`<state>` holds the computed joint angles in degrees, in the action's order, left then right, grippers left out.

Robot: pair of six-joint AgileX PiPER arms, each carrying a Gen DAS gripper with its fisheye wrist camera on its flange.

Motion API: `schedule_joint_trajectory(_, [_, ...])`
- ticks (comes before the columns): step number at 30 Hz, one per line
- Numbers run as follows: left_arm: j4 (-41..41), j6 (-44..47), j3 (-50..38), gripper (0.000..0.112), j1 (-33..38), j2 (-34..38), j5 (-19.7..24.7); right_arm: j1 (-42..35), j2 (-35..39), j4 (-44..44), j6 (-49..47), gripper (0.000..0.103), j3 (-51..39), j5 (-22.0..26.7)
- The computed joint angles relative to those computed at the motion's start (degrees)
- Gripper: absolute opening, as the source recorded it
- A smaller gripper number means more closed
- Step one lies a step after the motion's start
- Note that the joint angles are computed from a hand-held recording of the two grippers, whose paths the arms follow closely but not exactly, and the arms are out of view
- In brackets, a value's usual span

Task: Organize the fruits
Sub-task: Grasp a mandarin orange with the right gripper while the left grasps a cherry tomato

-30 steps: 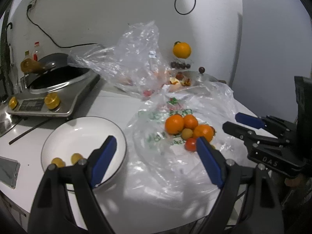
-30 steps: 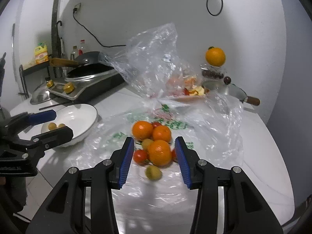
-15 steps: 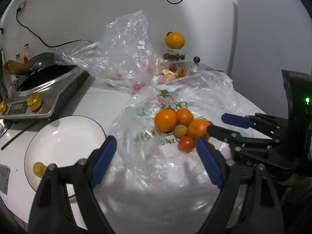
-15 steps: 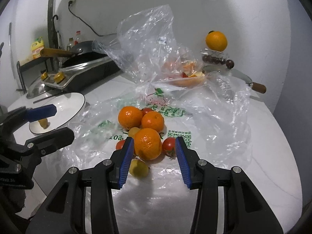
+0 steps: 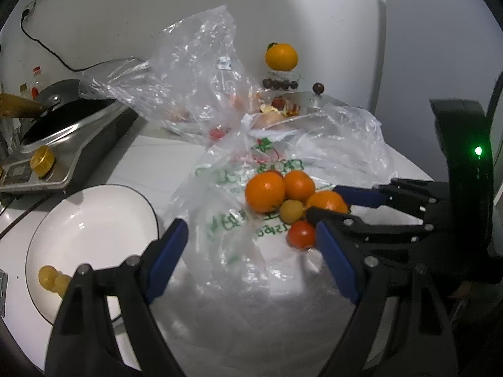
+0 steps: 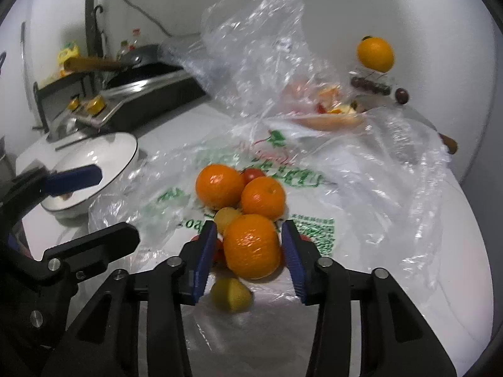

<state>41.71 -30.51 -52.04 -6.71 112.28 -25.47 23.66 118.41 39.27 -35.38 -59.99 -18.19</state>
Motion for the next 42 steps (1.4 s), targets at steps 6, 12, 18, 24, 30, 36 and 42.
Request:
schedule_joint_trajectory(6, [-2.85,2.22,-0.39,0.084,-1.18,-0.01,1.29,-0.87,-0.66,-6.64,5.56,0.039,1.25,-0.31])
schedule_joint_trajectory(12, [-6.48,6.27,-0.33,0.084,-3.65,-0.42,2.67,-2.65,-4.81,-19.98,18.21,0.039,7.47,-4.65])
schedule_joint_trajectory(18, [-10.4,9.85,-2.59,0.083,-7.18,1.34,6.15,-5.32,-7.93,-24.85,23.06,0.039,11.74,-7.5])
schedule_joint_trajectory(24, [-11.64,10.42,-6.8,0.064,-9.6,4.14,11.45,-9.17,-8.76,-32.04,29.69,0.039,14.96,-9.87])
schedule_joint_trajectory(30, [-2.63,0.81,-11.82,0.048,-11.27,7.32,16.99,-11.95,-9.06,-38.53,35.15,0.039,16.6,-11.85])
schedule_joint_trajectory(36, [7.26,-8.45,-14.21,0.033,-12.37,8.8,19.93,-13.74,-9.26,-43.53,39.28,0.039,17.6,-13.51])
schedule_joint_trajectory(42, [4.58,-5.31,-13.76,0.03,-12.56,8.76,19.59,-14.02,-9.69,-44.95,40.33,0.039,18.57,-14.81])
